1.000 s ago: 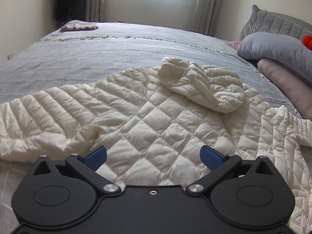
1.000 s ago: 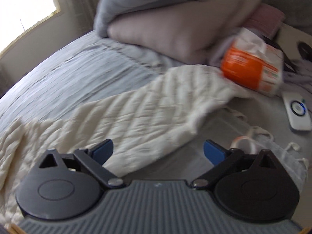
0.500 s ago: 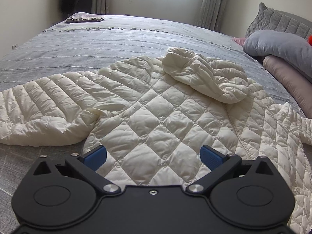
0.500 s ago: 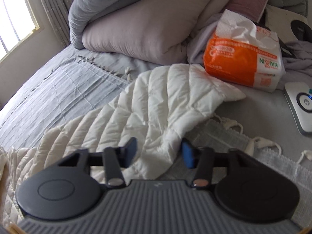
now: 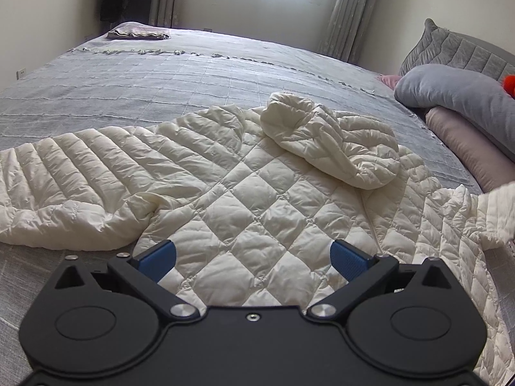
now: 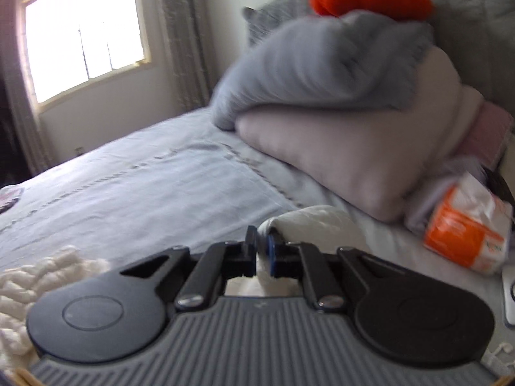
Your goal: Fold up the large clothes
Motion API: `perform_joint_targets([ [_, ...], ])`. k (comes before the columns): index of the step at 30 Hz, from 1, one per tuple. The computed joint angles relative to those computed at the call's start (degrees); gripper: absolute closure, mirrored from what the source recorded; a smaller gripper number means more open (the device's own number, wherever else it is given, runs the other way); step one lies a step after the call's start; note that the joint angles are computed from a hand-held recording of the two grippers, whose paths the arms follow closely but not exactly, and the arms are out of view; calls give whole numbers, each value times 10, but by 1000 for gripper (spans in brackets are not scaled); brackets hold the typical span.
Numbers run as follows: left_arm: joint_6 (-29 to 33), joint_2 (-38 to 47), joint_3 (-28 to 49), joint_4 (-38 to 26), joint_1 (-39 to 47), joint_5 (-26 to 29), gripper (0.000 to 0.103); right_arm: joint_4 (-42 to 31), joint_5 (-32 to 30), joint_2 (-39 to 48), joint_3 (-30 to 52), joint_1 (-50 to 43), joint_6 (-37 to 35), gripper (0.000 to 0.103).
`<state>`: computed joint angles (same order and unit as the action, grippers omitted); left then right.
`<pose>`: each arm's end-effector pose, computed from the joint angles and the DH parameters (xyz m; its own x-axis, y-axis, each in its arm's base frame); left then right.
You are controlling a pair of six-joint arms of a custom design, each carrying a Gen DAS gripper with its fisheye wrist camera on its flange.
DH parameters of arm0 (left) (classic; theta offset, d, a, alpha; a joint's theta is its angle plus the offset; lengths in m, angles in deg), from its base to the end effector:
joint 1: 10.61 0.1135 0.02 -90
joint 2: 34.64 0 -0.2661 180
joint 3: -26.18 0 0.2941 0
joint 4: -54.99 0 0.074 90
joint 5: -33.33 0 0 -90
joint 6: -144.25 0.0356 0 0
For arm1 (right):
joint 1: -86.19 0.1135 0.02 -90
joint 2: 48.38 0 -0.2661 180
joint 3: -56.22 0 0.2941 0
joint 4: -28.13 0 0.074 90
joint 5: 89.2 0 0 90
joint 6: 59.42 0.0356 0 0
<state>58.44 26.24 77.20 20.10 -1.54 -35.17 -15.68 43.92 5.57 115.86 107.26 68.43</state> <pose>0.2552 0.0275 0.2202 -0.6853 -0.0406 -0.7271 0.1609 0.9654 -0.2054 0.2278 0.0617 0.2961 -0.3080 0.3613 -0.8801 0.5425 0.8267 0.1495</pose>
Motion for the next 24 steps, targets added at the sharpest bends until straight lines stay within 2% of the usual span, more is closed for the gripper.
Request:
perform_joint_targets([
  [6, 2, 7, 3, 1, 11, 15, 0, 57, 9, 162, 131, 119, -58, 97],
  [10, 15, 12, 6, 0, 21, 18, 0, 84, -54, 293, 225, 168, -101, 97],
  [15, 49, 25, 20, -18, 43, 42, 0, 58, -135, 449, 342, 210, -117, 97],
  [19, 68, 32, 24, -25, 44, 29, 0, -17, -195, 535, 405, 228, -56, 94],
  [21, 76, 35, 25, -29, 38, 14, 0, -40, -220, 551, 406, 228, -44, 84],
  [23, 90, 37, 26, -28, 33, 9, 0, -22, -237, 525, 365, 234, -39, 51],
  [24, 94, 39, 27, -25, 27, 3, 0, -3, -243, 499, 334, 239, -31, 44],
])
